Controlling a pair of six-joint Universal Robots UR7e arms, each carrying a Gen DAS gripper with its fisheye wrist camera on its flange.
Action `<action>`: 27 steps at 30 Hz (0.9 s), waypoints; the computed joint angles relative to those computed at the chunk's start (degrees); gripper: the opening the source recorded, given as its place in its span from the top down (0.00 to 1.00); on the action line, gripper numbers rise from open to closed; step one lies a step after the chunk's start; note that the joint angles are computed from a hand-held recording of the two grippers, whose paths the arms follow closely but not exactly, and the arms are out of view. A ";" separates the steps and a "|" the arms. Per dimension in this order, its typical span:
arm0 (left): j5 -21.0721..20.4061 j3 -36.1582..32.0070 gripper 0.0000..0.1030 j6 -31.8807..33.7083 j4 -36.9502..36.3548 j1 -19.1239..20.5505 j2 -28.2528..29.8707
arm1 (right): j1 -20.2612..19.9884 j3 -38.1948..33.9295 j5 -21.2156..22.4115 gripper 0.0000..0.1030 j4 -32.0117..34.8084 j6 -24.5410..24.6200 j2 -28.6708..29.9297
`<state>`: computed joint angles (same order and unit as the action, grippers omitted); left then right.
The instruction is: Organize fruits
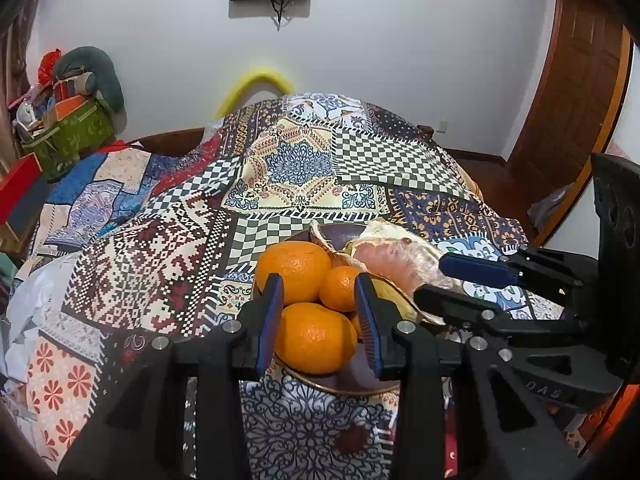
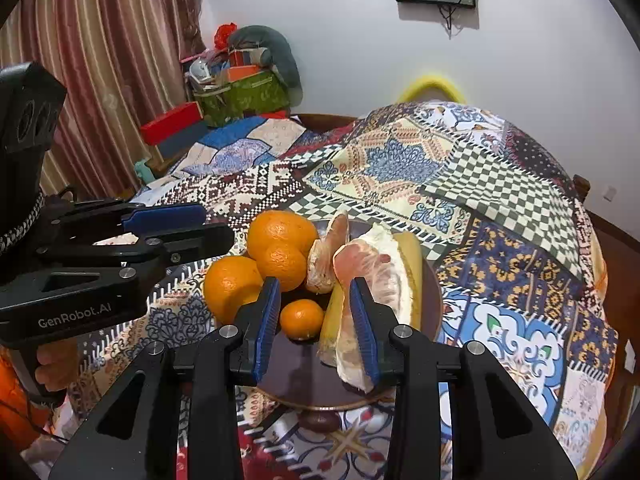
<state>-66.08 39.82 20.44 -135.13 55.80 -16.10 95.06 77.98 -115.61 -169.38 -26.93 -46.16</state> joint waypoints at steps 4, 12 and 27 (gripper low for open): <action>0.06 5.28 0.65 0.02 -2.73 -0.55 -3.33 | 0.67 2.22 -0.51 0.68 -1.94 0.33 -1.49; 0.49 14.53 0.65 -0.56 -6.67 -1.39 -9.17 | 2.14 6.90 -2.05 0.68 -6.02 1.33 -4.28; 2.17 22.99 0.64 -3.14 -5.61 -1.33 -13.08 | 2.49 14.97 -4.51 0.68 -9.44 4.54 -7.94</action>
<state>-63.91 62.81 17.30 -140.74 54.47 -29.18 97.55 92.95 -120.12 -178.81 -22.39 -54.10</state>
